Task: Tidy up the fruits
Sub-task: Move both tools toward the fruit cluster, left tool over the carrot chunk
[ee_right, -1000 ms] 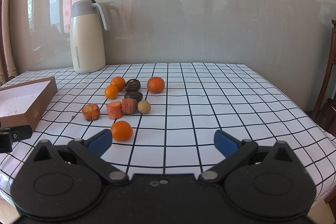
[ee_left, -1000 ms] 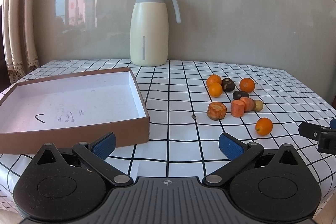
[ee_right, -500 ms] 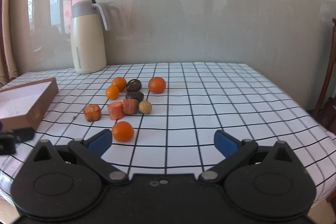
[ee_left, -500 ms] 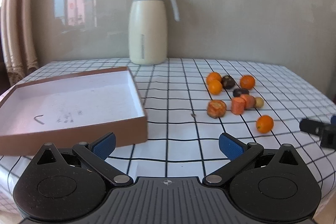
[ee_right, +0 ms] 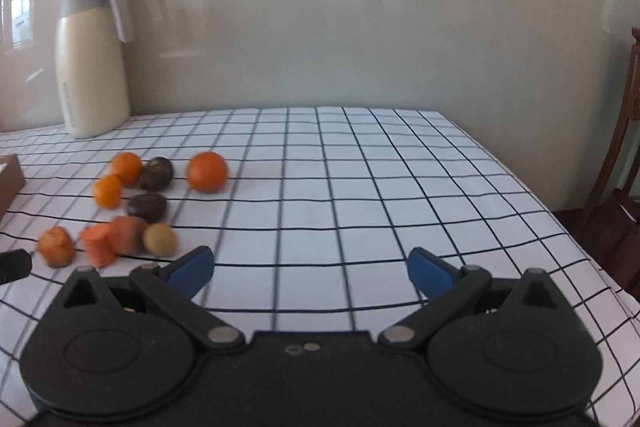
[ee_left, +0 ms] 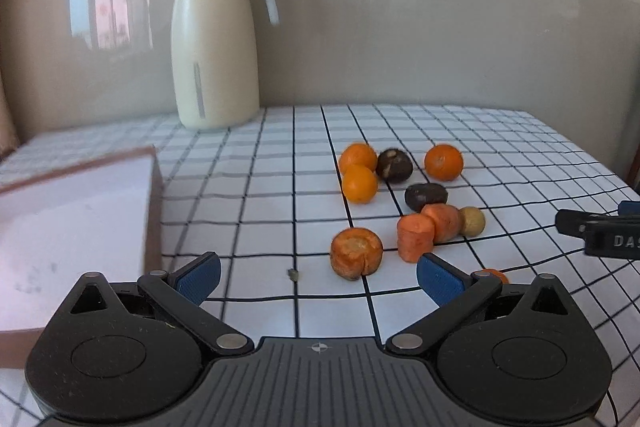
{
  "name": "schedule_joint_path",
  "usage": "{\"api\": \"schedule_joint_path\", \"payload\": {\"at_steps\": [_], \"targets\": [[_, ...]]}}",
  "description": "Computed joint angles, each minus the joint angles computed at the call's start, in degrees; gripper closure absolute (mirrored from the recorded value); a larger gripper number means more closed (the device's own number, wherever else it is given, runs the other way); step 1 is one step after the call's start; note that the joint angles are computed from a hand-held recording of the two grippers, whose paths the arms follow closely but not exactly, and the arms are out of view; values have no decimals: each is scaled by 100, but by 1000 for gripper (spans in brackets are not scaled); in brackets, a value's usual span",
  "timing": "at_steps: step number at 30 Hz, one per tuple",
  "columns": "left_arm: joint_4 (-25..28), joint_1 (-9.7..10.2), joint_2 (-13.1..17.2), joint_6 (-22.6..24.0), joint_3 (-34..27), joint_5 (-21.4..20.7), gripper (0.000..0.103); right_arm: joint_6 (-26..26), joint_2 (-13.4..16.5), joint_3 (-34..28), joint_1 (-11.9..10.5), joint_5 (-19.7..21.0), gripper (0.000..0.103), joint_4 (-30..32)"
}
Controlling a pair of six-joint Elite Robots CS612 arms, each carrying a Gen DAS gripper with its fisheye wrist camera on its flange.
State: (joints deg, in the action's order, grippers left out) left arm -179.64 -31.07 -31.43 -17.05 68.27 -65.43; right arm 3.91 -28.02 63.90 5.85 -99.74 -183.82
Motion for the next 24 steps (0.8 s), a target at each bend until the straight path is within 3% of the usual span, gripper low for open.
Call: {"api": "schedule_joint_path", "payload": {"at_steps": [3, 14, 19, 24], "targets": [[281, 23, 98, -151, -198, -146, 0, 83, 63, -108, -63, 78, 6, 47], [883, 31, 408, -279, -813, 227, 0, 36, 217, -522, -145, 420, 6, 784], [1146, 79, 522, -723, -1072, 218, 0, -70, 273, -728, -125, 360, 5, 1250], [1272, 121, 584, -778, -1205, 120, 0, -116, 292, -780, -119, 362, 6, 1314]]}}
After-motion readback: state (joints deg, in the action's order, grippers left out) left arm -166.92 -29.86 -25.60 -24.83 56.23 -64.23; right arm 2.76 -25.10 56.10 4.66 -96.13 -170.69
